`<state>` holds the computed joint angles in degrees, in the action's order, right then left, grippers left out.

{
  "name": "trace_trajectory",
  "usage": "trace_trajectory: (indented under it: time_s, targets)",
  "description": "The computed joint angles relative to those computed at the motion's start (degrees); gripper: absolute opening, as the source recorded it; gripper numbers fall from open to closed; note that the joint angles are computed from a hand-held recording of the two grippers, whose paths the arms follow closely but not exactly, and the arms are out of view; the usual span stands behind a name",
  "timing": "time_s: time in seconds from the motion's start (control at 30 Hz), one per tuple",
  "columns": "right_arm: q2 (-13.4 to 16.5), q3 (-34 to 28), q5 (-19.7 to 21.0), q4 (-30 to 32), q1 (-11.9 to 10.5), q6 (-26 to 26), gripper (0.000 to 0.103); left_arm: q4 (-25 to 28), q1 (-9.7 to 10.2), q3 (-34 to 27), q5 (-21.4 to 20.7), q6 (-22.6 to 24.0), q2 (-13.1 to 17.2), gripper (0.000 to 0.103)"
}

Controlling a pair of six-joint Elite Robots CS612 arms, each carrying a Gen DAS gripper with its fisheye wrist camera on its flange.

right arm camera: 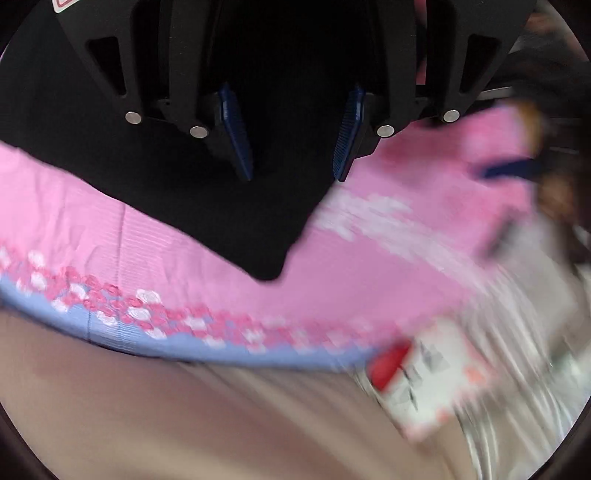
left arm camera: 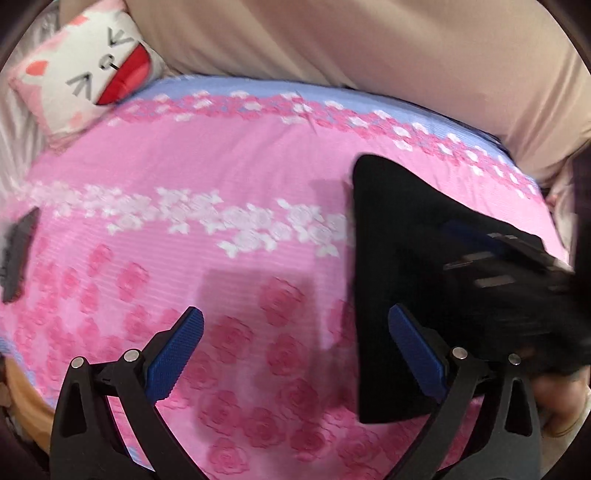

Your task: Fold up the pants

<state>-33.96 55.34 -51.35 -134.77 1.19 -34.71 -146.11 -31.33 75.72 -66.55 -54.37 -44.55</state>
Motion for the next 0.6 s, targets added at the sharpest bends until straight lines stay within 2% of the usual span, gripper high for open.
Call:
trace_trajectory:
  time_s: [0.07, 0.1, 0.17, 0.2, 0.27, 0.33, 0.4, 0.47, 0.57, 0.6]
  targets:
    - [-1.52, 3.04, 0.95, -6.43, -2.03, 6.13, 0.065, -4.06, 0.36, 0.5, -3.62, 1.08, 0.39, 0.098]
    - [-2.51, 5.04, -0.13, -10.89, -3.58, 10.63, 0.083, -6.49, 0.65, 0.58, -6.48, 1.37, 0.82, 0.098]
    - [-4.03, 8.1, -4.3, -17.08, -5.9, 17.91, 0.086, -8.74, 1.09, -0.03, -10.98, 1.51, 1.81, 0.098]
    - [-4.85, 9.37, -7.99, -18.05, -7.11, 21.67, 0.086, -8.86, 1.24, -0.82, -13.01, 1.6, 2.55, 0.098]
    - [-5.7, 10.89, -10.3, -16.62, -9.04, 26.11, 0.087, -8.45, 1.07, -2.15, -13.98, 1.94, 3.62, 0.098]
    - [-5.95, 11.85, -7.01, -13.46, -10.86, 29.08, 0.087, -8.85, 0.77, -3.28, -14.61, 2.6, 4.48, 0.098]
    - [-5.49, 11.96, -1.97, -8.91, -12.05, 31.06, 0.087, -8.5, 0.68, -4.38, -16.62, 3.43, 5.17, 0.098]
    - [-4.68, 11.42, 2.27, -4.79, -12.45, 30.51, 0.087, -8.89, 0.75, -5.0, -19.38, 3.35, 5.79, 0.098]
    - [-3.75, 10.2, 7.96, 2.31, -12.76, 28.07, 0.087, -9.15, 0.23, -5.29, -18.29, 3.24, 6.1, 0.098]
    - [-3.52, 10.06, 7.82, 2.1, -12.44, 28.63, 0.088, -8.95, 0.11, -5.45, -17.81, 2.67, 6.16, 0.098]
